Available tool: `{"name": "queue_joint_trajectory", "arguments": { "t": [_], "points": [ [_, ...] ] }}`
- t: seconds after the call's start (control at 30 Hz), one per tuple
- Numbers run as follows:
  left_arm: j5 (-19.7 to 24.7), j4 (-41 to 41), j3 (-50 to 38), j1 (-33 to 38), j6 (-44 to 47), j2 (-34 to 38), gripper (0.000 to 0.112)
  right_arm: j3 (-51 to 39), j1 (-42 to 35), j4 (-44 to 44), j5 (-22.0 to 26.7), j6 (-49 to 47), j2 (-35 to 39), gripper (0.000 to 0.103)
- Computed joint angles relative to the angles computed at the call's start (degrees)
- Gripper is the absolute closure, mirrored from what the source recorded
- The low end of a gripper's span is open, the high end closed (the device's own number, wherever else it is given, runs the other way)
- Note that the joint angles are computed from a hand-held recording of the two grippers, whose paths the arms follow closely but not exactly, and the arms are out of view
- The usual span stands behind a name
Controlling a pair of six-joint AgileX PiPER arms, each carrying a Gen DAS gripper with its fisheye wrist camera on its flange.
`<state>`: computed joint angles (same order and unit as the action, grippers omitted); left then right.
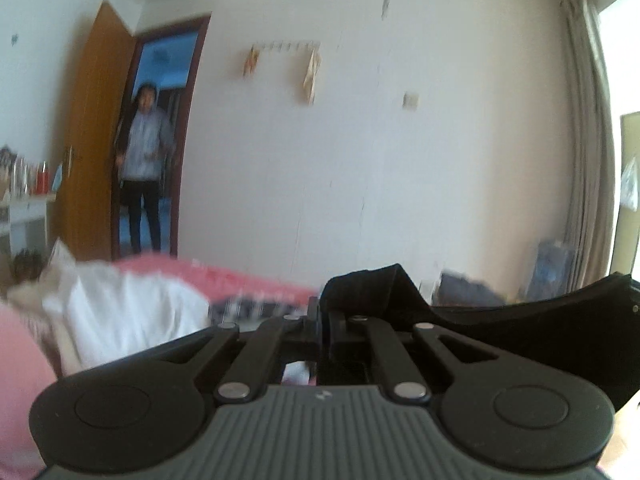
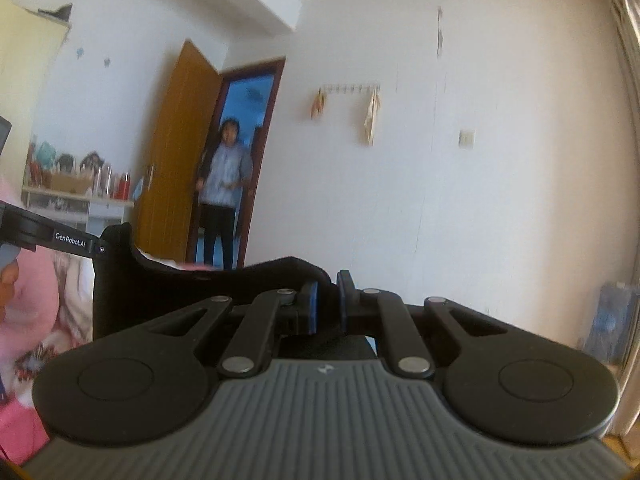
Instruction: Fold clothes
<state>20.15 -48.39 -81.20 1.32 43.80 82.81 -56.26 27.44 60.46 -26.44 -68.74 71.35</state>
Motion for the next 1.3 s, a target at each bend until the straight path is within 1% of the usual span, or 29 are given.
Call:
{"name": "queue_joint_trajectory", "arguments": {
  "t": [0.1, 0.23, 0.37, 0.5, 0.67, 0.73, 0.87, 0.93, 1.0, 1.07, 1.17, 1.2, 1.3],
  "points": [
    [2.05, -0.77, -4.9, 0.66, -0.22, 0.03, 0.109, -2.68, -0.32, -0.13, 0.8, -1.63, -1.28, 0.095],
    [4.37, -3.83, -10.85, 1.77, 1.84, -0.03, 0.109, -7.05, -1.38, 2.48, 3.07, -5.21, -3.17, 0.095],
    [5.35, -6.53, -14.62, 2.03, 4.68, -0.53, 0.108, -8.89, -2.4, 1.29, 5.18, -3.59, -6.08, 0.095],
    [7.75, -9.3, -17.56, 2.66, 5.84, -1.1, 0.109, -9.77, -2.69, -0.56, 6.58, -1.02, -9.17, 0.095],
    [9.3, -17.62, -16.37, 4.02, 13.15, -5.02, 0.108, -9.57, -2.05, -3.55, 7.07, 2.63, -13.66, 0.095],
    [9.83, -19.14, -15.98, 4.25, 14.34, -6.67, 0.108, -9.5, -1.32, -3.46, 6.96, 2.31, -15.52, 0.095],
    [11.55, -18.66, -17.39, 4.42, 12.86, -8.45, 0.108, -9.94, 1.38, 1.12, 6.01, -3.94, -18.71, 0.095],
    [11.51, -17.69, -17.91, 4.17, 11.89, -9.17, 0.108, -9.89, 3.24, 3.3, 4.96, -6.74, -20.07, 0.095],
    [12.04, -15.12, -18.89, 3.97, 9.14, -9.8, 0.108, -9.95, 4.58, 5.15, 4.51, -8.34, -21.09, 0.095],
    [13.74, -13.25, -20.89, 4.6, 6.53, -9.57, 0.108, -10.05, 6.23, 7.05, 3.79, -10.17, -22.08, 0.095],
    [15.05, -8.54, -22.55, 3.93, 1.75, -9.16, 0.108, -9.36, 9.43, 9.47, 0.58, -13.82, -23.1, 0.095],
    [16.15, -6.54, -23.66, 3.87, -0.83, -8.64, 0.108, -9.3, 8.69, 10.91, 1.26, -13.98, -23.28, 0.095],
    [18.51, -2.51, -24.8, 3.12, -5.52, -7.2, 0.108, -9.37, 1.56, 16.88, 7.81, -13.01, -23.24, 0.095]
  ]
}}
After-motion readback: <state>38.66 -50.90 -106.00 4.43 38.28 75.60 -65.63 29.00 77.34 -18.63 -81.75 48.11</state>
